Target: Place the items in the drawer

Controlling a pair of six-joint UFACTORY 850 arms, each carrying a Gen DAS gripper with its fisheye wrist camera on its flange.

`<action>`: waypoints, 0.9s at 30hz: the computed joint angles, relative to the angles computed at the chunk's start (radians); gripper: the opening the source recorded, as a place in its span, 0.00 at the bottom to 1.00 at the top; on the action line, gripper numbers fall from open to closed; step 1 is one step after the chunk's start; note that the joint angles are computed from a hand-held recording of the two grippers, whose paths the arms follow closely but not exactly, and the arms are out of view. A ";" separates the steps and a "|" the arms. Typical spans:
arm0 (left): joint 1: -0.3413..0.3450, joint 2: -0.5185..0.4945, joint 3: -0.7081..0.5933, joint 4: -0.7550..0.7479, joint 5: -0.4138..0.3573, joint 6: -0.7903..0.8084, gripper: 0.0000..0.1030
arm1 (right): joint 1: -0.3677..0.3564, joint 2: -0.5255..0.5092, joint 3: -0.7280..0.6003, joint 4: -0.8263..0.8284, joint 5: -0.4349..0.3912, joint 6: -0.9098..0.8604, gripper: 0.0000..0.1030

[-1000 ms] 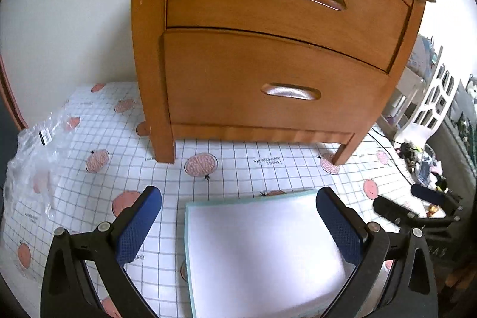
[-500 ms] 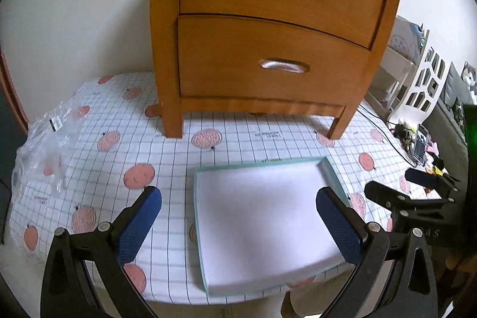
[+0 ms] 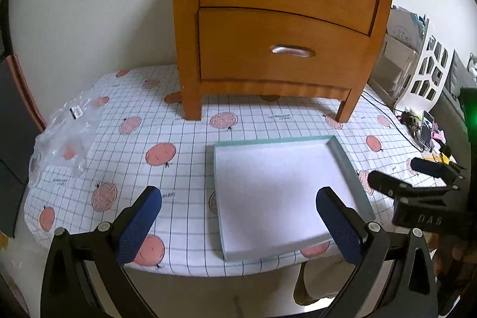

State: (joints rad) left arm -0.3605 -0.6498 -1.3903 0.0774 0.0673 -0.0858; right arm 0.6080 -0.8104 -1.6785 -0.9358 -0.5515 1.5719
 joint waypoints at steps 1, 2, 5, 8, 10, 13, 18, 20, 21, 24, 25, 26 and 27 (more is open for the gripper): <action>0.000 0.003 0.006 0.010 0.002 -0.013 1.00 | 0.004 0.001 0.002 -0.007 -0.008 0.008 1.00; 0.001 0.006 0.012 0.005 0.003 -0.012 1.00 | 0.008 0.003 0.005 -0.018 -0.015 0.020 1.00; 0.004 0.018 0.034 -0.032 0.014 0.011 1.00 | 0.020 0.006 0.013 -0.041 -0.039 0.046 1.00; 0.010 0.026 0.047 -0.012 0.020 -0.036 1.00 | 0.025 0.009 0.019 -0.049 -0.048 0.055 1.00; 0.012 0.024 0.044 -0.040 0.010 -0.019 1.00 | 0.029 0.010 0.018 -0.058 -0.056 0.059 1.00; 0.010 0.027 0.049 -0.108 0.015 0.038 1.00 | 0.038 0.002 0.007 -0.060 -0.073 0.041 1.00; 0.009 0.034 0.055 -0.124 0.025 0.053 1.00 | 0.052 -0.003 -0.002 -0.067 -0.088 0.011 1.00; 0.008 0.034 0.055 -0.126 0.026 0.051 1.00 | 0.056 -0.005 -0.005 -0.071 -0.096 0.003 1.00; 0.008 0.034 0.055 -0.135 0.024 0.059 1.00 | 0.058 -0.005 -0.006 -0.074 -0.097 0.002 1.00; 0.005 0.034 0.055 -0.133 0.022 0.056 1.00 | 0.061 -0.006 -0.009 -0.081 -0.101 0.001 1.00; 0.004 0.034 0.056 -0.133 0.022 0.058 1.00 | 0.062 -0.006 -0.010 -0.082 -0.104 0.000 1.00; 0.003 0.034 0.057 -0.154 0.022 0.080 1.00 | 0.063 -0.007 -0.011 -0.083 -0.106 0.000 1.00; 0.003 0.033 0.056 -0.150 0.021 0.078 1.00 | 0.063 -0.006 -0.011 -0.084 -0.107 0.001 1.00</action>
